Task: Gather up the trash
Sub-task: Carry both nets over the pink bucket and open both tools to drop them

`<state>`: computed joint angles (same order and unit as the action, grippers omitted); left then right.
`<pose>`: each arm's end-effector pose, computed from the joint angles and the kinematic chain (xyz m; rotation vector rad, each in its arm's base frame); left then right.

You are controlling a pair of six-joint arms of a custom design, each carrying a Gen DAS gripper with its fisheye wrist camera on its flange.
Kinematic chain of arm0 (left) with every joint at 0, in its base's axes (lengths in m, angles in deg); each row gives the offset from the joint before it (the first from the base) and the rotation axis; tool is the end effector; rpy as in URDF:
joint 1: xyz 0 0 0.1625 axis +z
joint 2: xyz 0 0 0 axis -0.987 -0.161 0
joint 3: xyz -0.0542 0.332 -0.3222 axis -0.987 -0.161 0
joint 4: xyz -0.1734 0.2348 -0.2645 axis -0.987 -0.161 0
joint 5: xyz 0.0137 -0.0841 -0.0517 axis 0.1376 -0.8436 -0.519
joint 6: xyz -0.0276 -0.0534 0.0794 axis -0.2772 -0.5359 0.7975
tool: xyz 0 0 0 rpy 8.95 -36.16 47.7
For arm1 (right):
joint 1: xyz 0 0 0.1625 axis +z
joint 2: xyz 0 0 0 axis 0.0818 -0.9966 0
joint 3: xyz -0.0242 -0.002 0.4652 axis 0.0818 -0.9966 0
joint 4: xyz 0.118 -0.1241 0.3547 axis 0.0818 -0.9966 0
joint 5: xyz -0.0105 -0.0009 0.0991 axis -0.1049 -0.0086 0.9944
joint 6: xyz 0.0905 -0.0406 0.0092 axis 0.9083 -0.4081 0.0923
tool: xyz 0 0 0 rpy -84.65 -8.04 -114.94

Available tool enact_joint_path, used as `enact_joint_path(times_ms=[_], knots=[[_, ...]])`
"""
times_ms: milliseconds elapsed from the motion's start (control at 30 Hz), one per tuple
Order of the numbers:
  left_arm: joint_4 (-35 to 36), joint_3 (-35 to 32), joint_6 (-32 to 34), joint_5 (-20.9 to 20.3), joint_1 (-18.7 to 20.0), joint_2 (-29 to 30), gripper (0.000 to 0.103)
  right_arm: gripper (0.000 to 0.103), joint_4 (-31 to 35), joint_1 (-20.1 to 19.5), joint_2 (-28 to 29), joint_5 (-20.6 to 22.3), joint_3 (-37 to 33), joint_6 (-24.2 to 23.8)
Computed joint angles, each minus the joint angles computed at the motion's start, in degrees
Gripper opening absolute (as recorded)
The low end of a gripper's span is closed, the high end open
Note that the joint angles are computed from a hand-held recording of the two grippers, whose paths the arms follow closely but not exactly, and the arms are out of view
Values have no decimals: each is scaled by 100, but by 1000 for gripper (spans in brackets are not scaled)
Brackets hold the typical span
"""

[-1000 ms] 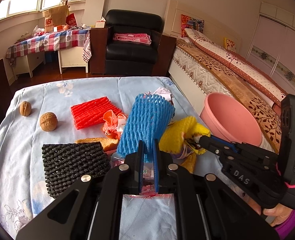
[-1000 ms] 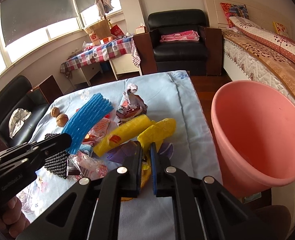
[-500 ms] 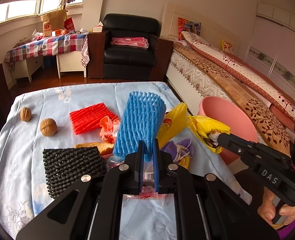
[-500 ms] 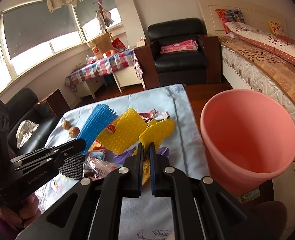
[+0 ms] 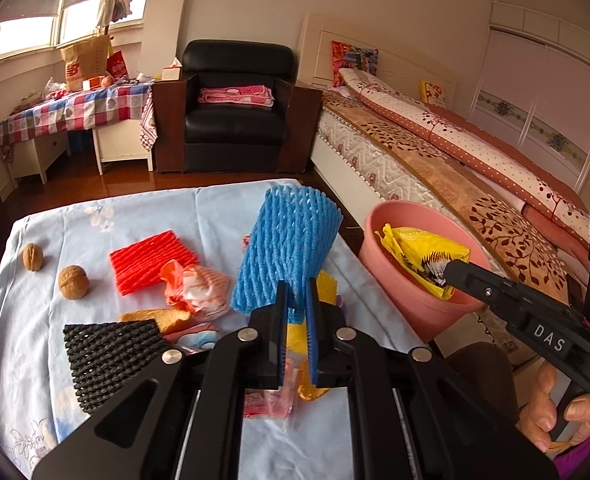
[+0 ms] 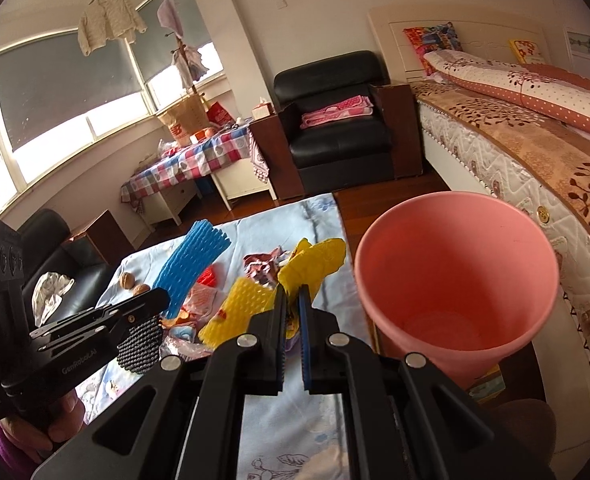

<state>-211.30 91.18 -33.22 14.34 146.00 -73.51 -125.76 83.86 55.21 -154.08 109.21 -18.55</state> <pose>-0.1191 -0.7153 0.0756 0.4997 2.3704 -1.0590 0.1099 -0.7385 0.0960 0.6256 -2.6150 1.0634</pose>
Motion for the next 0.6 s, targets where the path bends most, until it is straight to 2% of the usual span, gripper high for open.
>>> enact_joint_path(times_ms=[600], knots=[[700,-777,327,-437,-146,462,8,5,-252,-215,-124,-472,-143,379]])
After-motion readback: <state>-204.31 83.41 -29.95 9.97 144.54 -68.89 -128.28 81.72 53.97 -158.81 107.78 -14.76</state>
